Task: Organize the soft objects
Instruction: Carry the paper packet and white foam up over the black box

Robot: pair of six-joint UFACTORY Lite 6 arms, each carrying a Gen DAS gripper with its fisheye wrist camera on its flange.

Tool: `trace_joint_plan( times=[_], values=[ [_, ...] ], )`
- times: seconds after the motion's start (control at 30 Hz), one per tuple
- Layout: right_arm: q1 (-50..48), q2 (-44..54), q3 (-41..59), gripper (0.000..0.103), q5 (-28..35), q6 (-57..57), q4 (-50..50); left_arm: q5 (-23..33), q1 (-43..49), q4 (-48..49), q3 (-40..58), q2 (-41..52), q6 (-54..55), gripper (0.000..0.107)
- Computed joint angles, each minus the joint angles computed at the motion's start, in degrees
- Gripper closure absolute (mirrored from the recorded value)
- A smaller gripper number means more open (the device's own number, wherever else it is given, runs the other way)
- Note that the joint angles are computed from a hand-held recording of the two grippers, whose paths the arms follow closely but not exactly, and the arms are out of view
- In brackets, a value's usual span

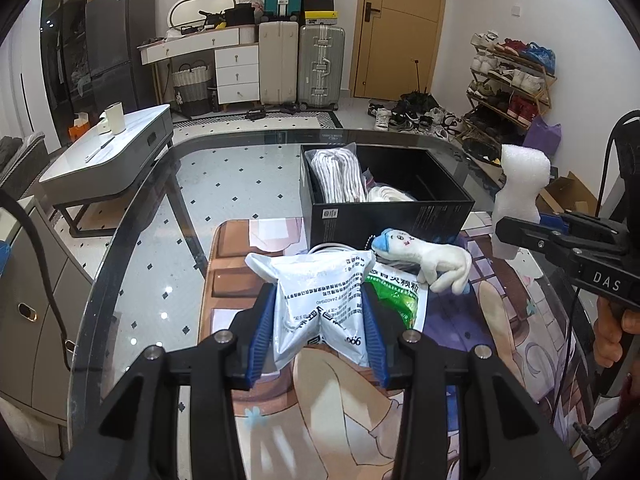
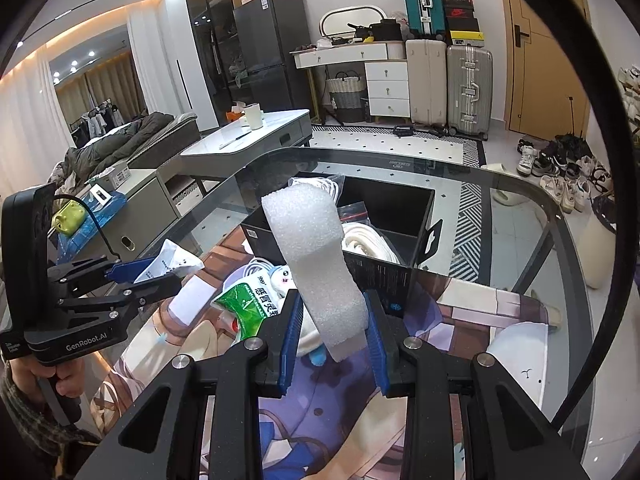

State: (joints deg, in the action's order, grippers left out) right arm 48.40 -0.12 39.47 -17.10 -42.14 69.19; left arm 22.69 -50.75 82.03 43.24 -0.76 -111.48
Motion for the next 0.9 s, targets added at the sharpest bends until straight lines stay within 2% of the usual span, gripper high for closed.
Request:
trace_joint_plan(
  times=[0.13, 0.4, 0.47, 0.7, 0.9],
  values=[
    [0.03, 0.17, 1.2, 0.072, 0.06, -4.08, 3.84, -0.17, 0.36, -0.25, 1.85, 0.9, 1.64, 0.067],
    [-2.57, 1.13, 3.02, 0.072, 2.05, -6.08, 4.08, -1.13, 1.53, -1.63, 4.91, 2.2, 5.45, 0.067],
    [-3.21, 1.34, 3.83, 0.072, 2.33, -9.68, 7.78, -1.36, 1.91, -1.53, 5.69, 2.53, 5.85, 0.067],
    [-6.02, 3.01, 5.88, 0.072, 4.35, -10.59, 7.68, -2.39, 3.41, -2.64, 9.04, 4.78, 9.13, 0.067],
    [-7.71, 4.5, 8.45, 0.072, 5.34, -17.96, 13.76, -3.13, 4.8, -2.39, 11.42, 6.5, 10.04, 0.067]
  ],
)
